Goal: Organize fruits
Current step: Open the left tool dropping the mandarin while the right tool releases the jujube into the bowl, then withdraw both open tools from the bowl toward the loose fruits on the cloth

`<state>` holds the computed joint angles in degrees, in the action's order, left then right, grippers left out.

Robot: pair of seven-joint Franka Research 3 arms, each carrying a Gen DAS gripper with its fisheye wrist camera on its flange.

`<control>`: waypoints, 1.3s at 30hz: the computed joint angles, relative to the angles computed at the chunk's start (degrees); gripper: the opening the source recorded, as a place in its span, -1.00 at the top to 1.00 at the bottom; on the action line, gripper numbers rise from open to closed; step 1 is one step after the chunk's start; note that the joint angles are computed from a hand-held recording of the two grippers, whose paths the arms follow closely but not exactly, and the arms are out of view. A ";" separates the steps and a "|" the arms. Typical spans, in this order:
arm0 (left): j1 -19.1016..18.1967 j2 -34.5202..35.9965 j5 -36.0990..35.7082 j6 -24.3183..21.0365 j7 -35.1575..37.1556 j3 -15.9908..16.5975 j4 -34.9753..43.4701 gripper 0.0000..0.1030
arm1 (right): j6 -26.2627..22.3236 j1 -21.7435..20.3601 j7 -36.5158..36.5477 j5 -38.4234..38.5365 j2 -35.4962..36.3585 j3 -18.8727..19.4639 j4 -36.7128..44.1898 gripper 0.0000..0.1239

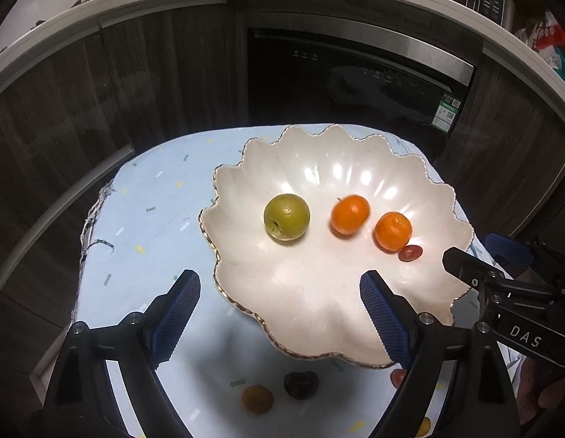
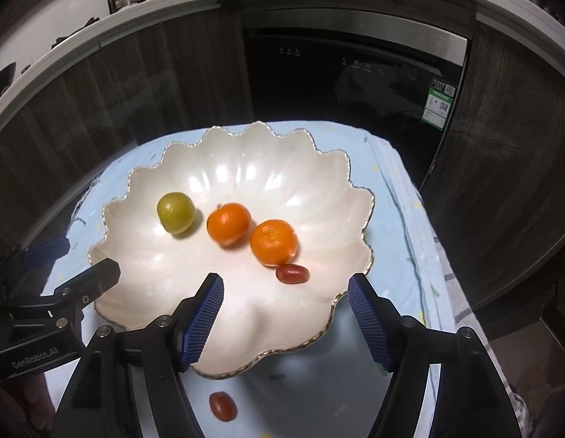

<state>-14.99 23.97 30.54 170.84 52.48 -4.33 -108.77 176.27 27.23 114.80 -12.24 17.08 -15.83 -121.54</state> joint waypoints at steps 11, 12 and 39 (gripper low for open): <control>-2.44 -4.60 5.53 1.16 -5.77 2.72 -3.81 -0.80 | 2.39 5.79 7.12 -7.96 -4.20 -6.54 -3.86 -0.16; -2.97 -5.16 6.78 1.31 -7.14 3.37 -4.25 -0.82 | 2.51 6.31 8.28 -9.24 -4.53 -7.19 -4.10 -0.16; 0.79 -13.02 17.71 1.73 -16.05 -0.10 -12.41 -0.85 | 0.61 3.90 40.63 -45.48 -12.01 -6.73 -7.04 -0.30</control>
<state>-14.19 10.94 48.25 172.57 36.43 -4.43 -121.18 176.88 31.13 155.42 -57.72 5.06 -22.57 -128.58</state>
